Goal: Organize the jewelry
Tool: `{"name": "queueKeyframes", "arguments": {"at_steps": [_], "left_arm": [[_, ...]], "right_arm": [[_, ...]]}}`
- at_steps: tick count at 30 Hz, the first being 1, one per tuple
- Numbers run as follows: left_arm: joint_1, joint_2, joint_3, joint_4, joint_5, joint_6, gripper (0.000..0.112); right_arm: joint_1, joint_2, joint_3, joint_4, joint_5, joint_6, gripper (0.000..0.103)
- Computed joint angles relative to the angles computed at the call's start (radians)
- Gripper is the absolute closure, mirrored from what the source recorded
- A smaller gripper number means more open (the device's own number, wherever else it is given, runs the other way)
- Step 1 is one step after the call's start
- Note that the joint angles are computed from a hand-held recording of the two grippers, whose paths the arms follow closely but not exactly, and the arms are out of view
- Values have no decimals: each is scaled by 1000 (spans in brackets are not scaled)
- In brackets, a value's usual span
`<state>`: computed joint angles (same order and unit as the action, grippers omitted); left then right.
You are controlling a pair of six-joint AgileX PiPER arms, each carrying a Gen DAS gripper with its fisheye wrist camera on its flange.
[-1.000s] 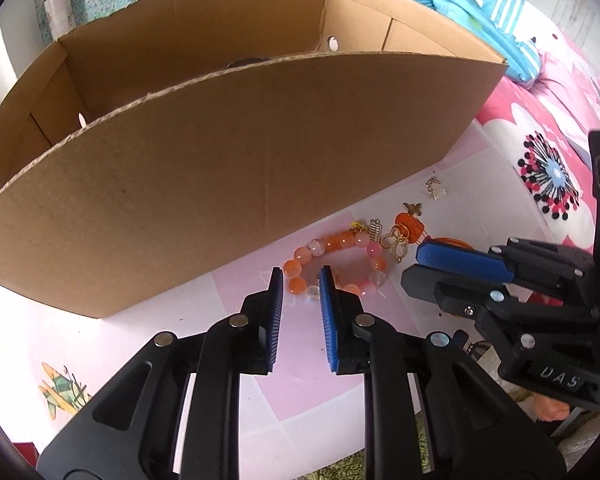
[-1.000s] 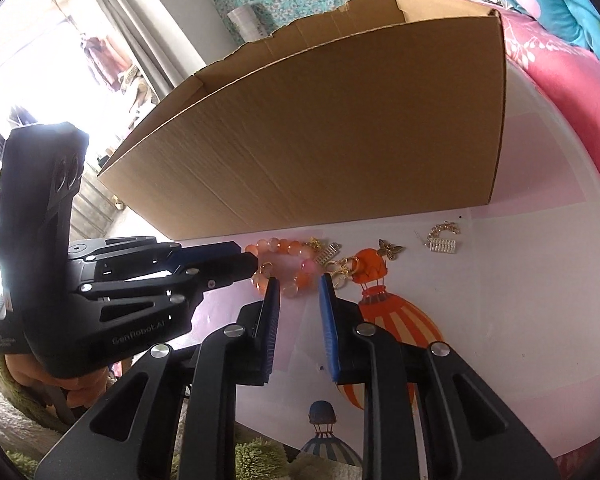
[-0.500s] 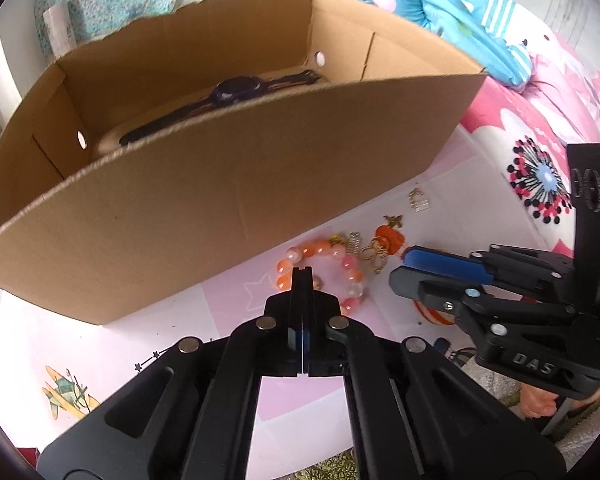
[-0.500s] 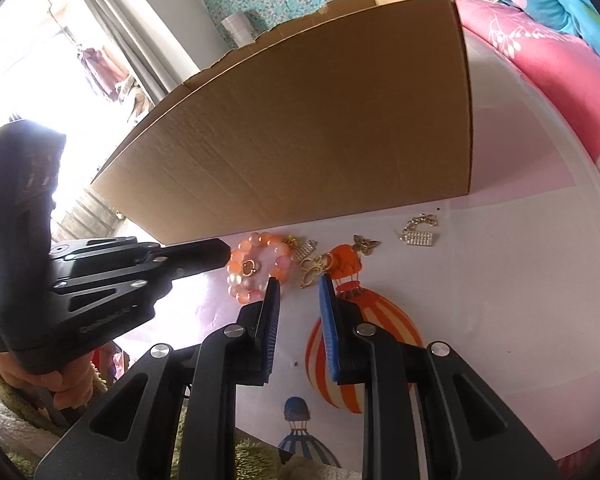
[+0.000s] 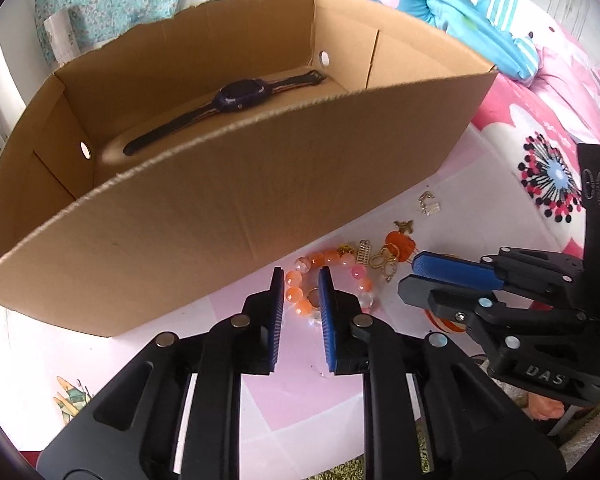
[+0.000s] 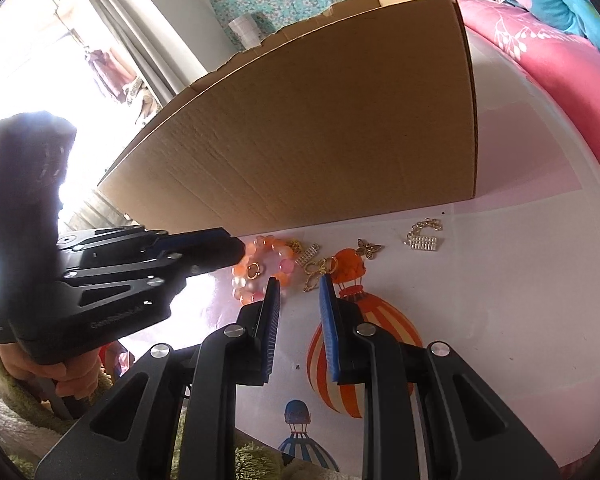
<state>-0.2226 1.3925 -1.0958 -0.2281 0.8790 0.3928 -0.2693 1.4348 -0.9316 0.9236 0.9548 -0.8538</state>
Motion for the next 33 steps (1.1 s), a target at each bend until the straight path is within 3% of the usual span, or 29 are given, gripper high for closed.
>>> {"name": "queueKeyframes", "arguments": {"at_steps": [10,12,14,19,24,30,33], "left_arm": [[-21,39,-7,59,-9,-35,96],[-17,35,-3,52,-11,-22,104],[-28,22,6,67,-20,-20,104],[8,-43,26,-26,-13,109,104],[105,-97,12,-177,63,253,104],[303,-103,-47,-359,251,355,104],[396,-86,-49,-405,304,371,104]], "right_arm": [[-3,6,-3,-4,3,-2,83],[1,8,-3,-5,0,0,83],[2,9,-5,-6,1,2,83],[7,-2,-7,-23,-6,18,83],[18,-35,-5,-51,-16,64,83],[59,-92,8,-100,-43,136,83],[80,-102,6,-123,-55,170,83]]}}
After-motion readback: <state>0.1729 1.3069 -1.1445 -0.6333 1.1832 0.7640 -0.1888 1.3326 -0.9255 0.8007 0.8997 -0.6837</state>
